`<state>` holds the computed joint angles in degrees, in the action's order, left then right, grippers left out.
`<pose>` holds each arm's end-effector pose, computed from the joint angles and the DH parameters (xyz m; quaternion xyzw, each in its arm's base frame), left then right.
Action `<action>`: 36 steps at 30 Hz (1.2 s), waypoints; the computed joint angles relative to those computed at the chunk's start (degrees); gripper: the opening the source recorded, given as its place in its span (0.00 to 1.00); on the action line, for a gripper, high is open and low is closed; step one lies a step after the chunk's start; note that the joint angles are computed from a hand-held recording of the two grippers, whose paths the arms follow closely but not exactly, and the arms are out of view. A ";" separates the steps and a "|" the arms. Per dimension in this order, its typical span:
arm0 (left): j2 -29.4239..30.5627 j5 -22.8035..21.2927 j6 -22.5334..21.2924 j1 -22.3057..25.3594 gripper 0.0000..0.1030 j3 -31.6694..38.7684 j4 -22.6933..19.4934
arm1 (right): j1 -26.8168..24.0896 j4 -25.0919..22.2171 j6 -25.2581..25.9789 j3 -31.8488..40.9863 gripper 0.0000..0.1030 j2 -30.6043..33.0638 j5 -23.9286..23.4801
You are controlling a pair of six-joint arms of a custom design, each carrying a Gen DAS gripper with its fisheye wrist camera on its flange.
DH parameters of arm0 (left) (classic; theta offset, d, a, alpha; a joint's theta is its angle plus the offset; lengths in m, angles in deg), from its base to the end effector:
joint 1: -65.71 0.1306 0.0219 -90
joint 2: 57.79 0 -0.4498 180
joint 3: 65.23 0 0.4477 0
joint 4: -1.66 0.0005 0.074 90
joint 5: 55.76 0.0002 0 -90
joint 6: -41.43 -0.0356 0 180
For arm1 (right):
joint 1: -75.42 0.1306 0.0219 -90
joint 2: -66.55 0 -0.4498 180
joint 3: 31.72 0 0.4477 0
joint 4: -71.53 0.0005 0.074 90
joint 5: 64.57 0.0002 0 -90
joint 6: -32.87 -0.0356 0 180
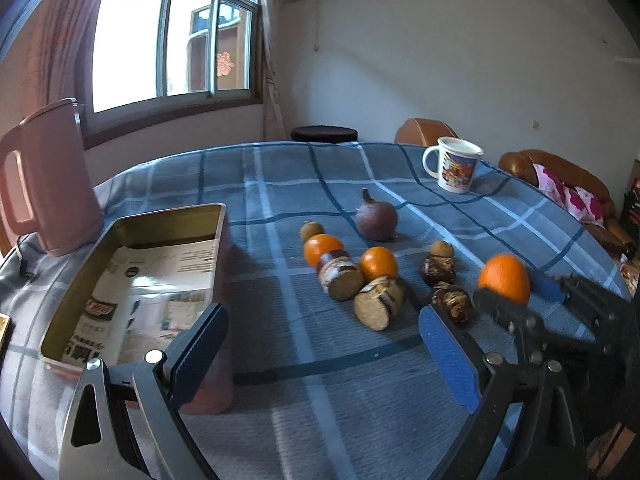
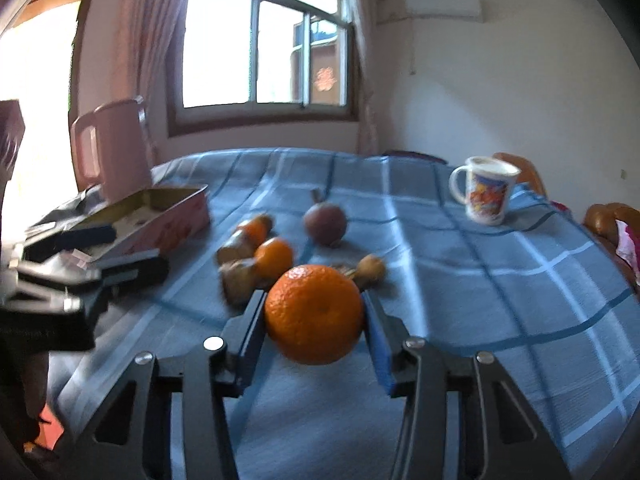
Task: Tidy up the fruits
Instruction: 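Grasp the large orange with the right tool while the left tool grasps the wrapped cake roll, then lift the orange with the right tool while the left tool lifts the cake roll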
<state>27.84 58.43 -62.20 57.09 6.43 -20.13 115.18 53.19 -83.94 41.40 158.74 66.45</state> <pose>0.5004 -0.0911 0.4086 0.2616 0.8355 -0.1668 0.4535 0.4321 0.3284 0.3724 0.0595 0.8518 -0.0349 0.5192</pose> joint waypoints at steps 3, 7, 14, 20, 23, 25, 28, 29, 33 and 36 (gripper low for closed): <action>1.20 -0.63 -1.03 -1.58 0.94 1.61 -2.21 | -1.16 -1.84 -0.84 0.72 0.48 0.12 0.78; 3.47 -0.52 -1.45 -3.40 0.84 4.33 -6.36 | -2.95 -4.27 -1.83 1.55 0.48 0.08 0.69; 8.63 -0.55 -1.13 -4.97 0.66 9.28 -14.57 | -4.55 -5.19 -2.39 1.61 0.48 0.23 -2.40; 10.73 0.30 -0.74 -5.18 0.62 11.74 -18.53 | -4.41 -4.49 -1.63 1.32 0.48 0.18 -2.98; 10.68 0.54 -0.44 -4.96 0.43 11.59 -18.21 | -4.08 -4.40 -1.02 1.42 0.48 0.36 -2.04; 10.15 1.40 -0.76 -4.70 0.43 10.79 -17.47 | -3.88 -3.75 -0.44 1.20 0.48 0.29 -1.50; 9.37 1.56 -1.46 -4.72 0.43 9.82 -15.92 | -3.94 -3.08 -0.35 0.87 0.48 0.06 -1.57; 9.22 1.75 -1.66 -4.59 0.43 9.64 -15.71 | -3.97 -3.03 -0.30 0.85 0.48 0.02 -1.60; 8.16 3.19 -1.42 -4.04 0.43 8.41 -13.37 | -3.72 -2.16 0.48 0.56 0.48 -0.12 -0.91; 7.65 3.72 -1.07 -3.83 0.43 7.80 -11.97 | -3.58 -1.14 1.19 0.20 0.48 -0.33 -0.76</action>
<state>35.49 62.15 -63.27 53.27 14.23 -32.11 111.59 52.05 -82.75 41.60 158.41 65.69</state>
